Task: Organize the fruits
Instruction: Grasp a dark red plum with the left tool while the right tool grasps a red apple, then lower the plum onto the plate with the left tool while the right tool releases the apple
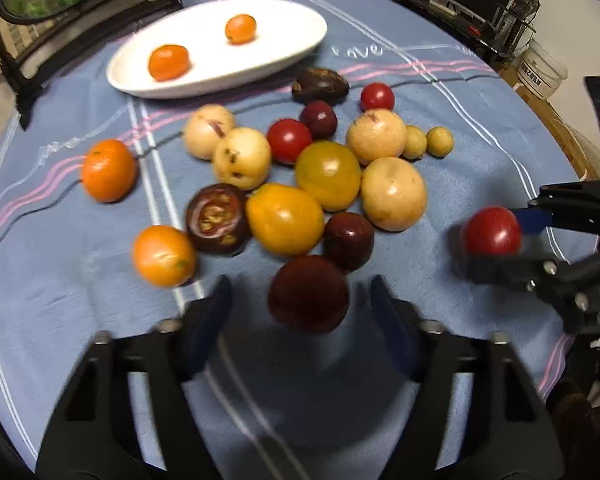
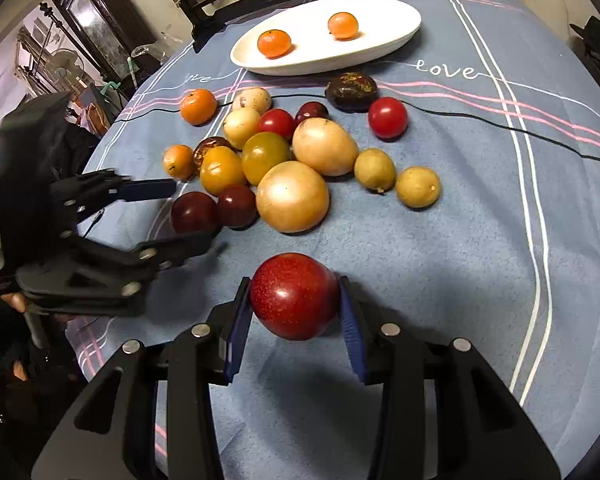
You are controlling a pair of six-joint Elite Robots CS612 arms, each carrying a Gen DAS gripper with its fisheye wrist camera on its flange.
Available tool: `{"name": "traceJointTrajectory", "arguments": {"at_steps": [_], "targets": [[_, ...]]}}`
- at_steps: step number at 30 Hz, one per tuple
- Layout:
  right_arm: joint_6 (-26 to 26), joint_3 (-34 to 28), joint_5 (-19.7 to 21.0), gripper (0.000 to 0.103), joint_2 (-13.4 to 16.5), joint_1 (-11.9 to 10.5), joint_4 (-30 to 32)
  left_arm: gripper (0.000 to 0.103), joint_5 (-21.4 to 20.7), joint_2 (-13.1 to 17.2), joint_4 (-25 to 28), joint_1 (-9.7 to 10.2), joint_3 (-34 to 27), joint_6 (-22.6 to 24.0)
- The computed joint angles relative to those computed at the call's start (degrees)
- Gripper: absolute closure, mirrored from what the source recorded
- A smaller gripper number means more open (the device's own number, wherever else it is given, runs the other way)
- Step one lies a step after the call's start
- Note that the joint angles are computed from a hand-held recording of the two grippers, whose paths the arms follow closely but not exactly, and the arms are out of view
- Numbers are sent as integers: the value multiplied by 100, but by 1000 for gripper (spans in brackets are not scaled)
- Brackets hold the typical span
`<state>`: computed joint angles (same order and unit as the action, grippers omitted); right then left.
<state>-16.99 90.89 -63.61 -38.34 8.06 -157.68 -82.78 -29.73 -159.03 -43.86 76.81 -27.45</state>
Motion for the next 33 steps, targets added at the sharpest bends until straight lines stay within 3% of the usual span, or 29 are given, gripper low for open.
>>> {"name": "traceJointTrajectory", "arguments": {"at_steps": [8,16,20,25,33], "targets": [[-93,-90,123,61,-15,22,-14,63,6,-182,-107,-5,227,-118],[-282,-404,465,61,-79,46,-285,63,518,-479,-360,56,181,-209],[-235,-821,565,61,20,62,-511,63,983,-389,-295,139,-274,-223],[-35,-1373,575,61,247,48,-689,63,1221,-189,101,254,-912,-345],[101,-2313,447,61,756,57,-334,63,1155,293,941,411,-1832,-567]]}}
